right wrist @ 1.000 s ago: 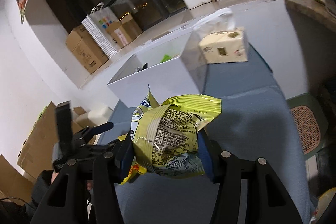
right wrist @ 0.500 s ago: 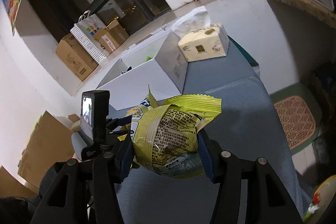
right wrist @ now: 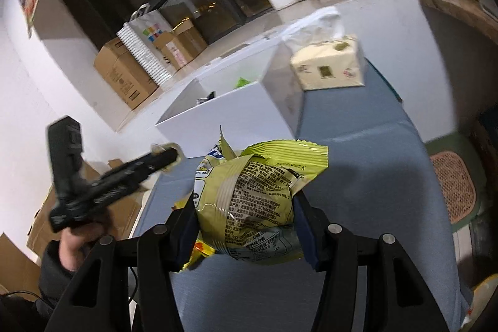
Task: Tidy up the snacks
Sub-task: 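Grasp the orange jelly cup with the left gripper while the right carries the chip bag into the box, then release the jelly cup into the box with the left gripper and grasp the green pea packet with the right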
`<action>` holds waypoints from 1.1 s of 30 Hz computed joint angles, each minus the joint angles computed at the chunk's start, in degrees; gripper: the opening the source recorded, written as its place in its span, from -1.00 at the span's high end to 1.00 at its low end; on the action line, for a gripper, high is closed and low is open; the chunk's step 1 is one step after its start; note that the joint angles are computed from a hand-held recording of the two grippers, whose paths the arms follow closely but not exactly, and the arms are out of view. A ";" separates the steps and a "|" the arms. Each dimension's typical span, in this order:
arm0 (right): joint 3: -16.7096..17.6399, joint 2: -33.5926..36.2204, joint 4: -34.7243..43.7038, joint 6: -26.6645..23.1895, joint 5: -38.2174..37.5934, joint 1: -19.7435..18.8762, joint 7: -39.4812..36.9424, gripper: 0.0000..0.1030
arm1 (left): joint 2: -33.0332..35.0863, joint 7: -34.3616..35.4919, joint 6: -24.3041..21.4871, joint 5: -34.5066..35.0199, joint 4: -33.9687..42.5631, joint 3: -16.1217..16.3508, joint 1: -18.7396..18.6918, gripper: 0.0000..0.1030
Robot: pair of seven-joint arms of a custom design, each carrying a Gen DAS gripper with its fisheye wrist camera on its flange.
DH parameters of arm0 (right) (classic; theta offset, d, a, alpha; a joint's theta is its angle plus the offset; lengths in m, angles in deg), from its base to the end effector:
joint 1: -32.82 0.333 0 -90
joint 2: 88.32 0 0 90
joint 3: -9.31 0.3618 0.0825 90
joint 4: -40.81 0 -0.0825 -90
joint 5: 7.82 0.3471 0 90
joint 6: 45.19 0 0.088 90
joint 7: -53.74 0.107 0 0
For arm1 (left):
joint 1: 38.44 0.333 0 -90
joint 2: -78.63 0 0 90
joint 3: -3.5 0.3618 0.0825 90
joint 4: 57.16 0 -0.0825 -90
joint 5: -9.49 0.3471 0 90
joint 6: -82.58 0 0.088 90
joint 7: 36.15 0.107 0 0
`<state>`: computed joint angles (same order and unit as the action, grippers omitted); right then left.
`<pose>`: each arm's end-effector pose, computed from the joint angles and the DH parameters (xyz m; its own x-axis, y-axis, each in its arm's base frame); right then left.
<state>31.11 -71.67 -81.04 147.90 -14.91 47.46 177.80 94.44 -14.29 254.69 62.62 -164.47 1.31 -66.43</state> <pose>0.4962 0.3538 0.4726 0.2979 -0.8233 -0.4831 -0.7262 0.1331 -0.6745 0.5224 -0.3677 0.5107 -0.2678 -0.9513 0.1529 -0.6279 0.0519 -0.7766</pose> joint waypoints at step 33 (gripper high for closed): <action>-17.08 28.94 63.17 -40.37 8.97 14.21 -21.06 -1.00 | 16.75 25.52 -8.89 -27.50 26.42 -0.02 6.71 -1.00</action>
<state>14.03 -42.73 -17.87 107.53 -5.93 61.67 156.74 111.19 11.23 245.80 35.12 -138.05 1.29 -59.72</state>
